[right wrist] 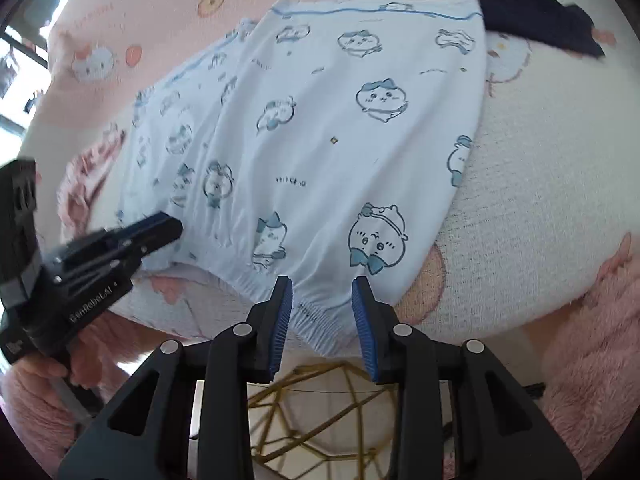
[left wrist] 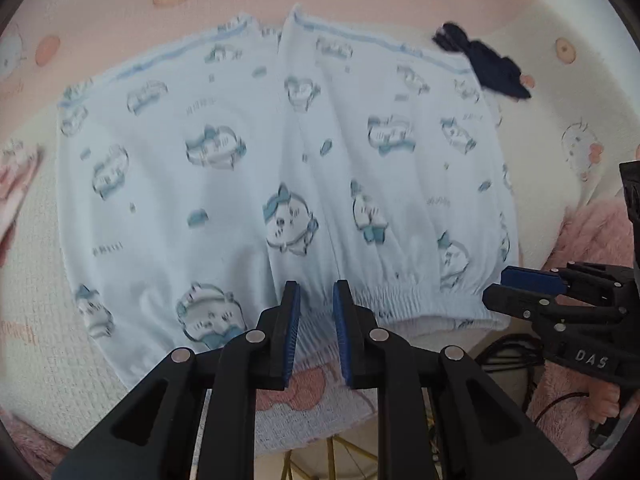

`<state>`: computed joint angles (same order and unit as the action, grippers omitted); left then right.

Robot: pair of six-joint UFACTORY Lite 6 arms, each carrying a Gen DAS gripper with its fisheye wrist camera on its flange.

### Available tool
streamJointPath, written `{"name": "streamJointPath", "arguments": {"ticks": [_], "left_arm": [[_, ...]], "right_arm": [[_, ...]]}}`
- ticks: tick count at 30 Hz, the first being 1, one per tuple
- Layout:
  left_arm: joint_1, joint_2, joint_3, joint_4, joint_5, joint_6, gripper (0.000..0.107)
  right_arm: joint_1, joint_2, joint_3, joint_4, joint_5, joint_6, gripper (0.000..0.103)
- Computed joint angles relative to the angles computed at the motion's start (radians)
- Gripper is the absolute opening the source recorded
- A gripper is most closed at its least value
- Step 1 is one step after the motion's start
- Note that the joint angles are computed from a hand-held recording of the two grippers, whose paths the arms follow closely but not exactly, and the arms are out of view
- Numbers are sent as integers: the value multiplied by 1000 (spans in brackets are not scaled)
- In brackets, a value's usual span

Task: Fold clothes

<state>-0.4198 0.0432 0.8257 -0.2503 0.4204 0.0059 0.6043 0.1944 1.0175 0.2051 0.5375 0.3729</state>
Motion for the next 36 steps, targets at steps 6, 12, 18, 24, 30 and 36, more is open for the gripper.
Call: {"name": "streamJointPath", "arguments": {"ticks": [6,12,18,24,30,36], "left_arm": [[-5,-71,-72,-26,48,79,18],[140,-154,-139,-368,52,373,18],[177,-141,-121,-521,70,523,19],[227,-161,-150,-693,124,692,19],[86,22,9,-523,66,529,19],[-13,2,-10,-322,89,408,20]], "right_arm": [[22,-20,-42,-24,62,70,35],[-164,-149,-233,503,9,-360,37],[-179,-109,-242,587,-1,-472,28],[-233,-195,-267,696,-12,-610,14],[-172,-168,-171,618,19,-457,14],[-183,-220,-210,621,59,-465,14]]}}
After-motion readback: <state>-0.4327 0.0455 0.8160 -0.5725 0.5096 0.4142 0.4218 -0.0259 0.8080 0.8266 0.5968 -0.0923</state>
